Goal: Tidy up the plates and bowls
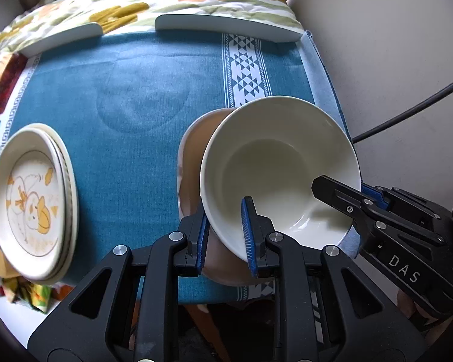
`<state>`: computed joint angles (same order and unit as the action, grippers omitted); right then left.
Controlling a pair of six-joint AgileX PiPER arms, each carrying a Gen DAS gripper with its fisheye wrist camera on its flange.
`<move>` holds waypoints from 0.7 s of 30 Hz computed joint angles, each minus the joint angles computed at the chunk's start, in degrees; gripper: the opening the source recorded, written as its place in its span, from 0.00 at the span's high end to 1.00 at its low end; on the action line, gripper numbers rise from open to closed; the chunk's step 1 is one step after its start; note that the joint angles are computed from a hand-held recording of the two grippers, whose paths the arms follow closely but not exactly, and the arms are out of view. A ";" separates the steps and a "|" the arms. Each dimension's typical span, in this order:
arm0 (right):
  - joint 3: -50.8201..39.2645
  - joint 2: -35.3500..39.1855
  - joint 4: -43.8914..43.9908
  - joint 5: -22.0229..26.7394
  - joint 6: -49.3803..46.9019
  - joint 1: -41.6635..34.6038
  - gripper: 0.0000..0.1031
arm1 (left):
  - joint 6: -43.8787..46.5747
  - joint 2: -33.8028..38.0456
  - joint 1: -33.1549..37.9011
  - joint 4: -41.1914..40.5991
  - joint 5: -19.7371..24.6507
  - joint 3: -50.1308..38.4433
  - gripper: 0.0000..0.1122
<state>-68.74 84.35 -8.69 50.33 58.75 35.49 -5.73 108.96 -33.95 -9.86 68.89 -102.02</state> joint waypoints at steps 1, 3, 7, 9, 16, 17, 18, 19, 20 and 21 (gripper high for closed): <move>-0.12 0.23 0.44 0.06 -0.36 -0.19 0.84 | -0.18 0.09 -0.34 0.79 0.06 -0.21 0.84; -0.01 0.42 0.75 -0.07 -0.64 -0.25 0.84 | -0.37 0.26 -1.04 2.43 0.01 -0.49 0.84; -0.38 0.85 -0.21 0.50 -0.21 0.43 0.84 | -1.32 0.72 -2.89 6.12 0.19 -1.38 0.84; -0.56 0.92 -0.64 0.83 -0.13 0.57 0.84 | -1.65 0.79 -3.49 7.23 0.26 -1.57 0.84; -1.02 1.06 -1.40 2.03 -0.67 0.95 0.84 | -3.16 1.05 -5.42 10.85 0.12 -1.65 0.84; -1.15 1.12 -1.63 2.33 -0.66 1.13 0.84 | -3.32 1.04 -5.64 11.17 0.09 -1.63 0.84; -1.19 1.14 -1.77 2.53 -0.72 1.22 0.84 | -3.54 1.06 -5.83 11.43 0.02 -1.60 0.84; -1.12 1.08 -1.82 2.58 -0.73 1.24 0.84 | -3.80 1.12 -6.03 11.69 0.03 -1.65 0.84; -1.07 1.03 -1.81 2.57 -0.61 1.29 0.84 | -4.02 1.20 -6.18 11.99 0.11 -1.80 0.84; -0.89 0.88 -1.65 2.46 -0.69 1.21 0.84 | -4.11 1.27 -6.19 12.04 0.23 -1.94 0.84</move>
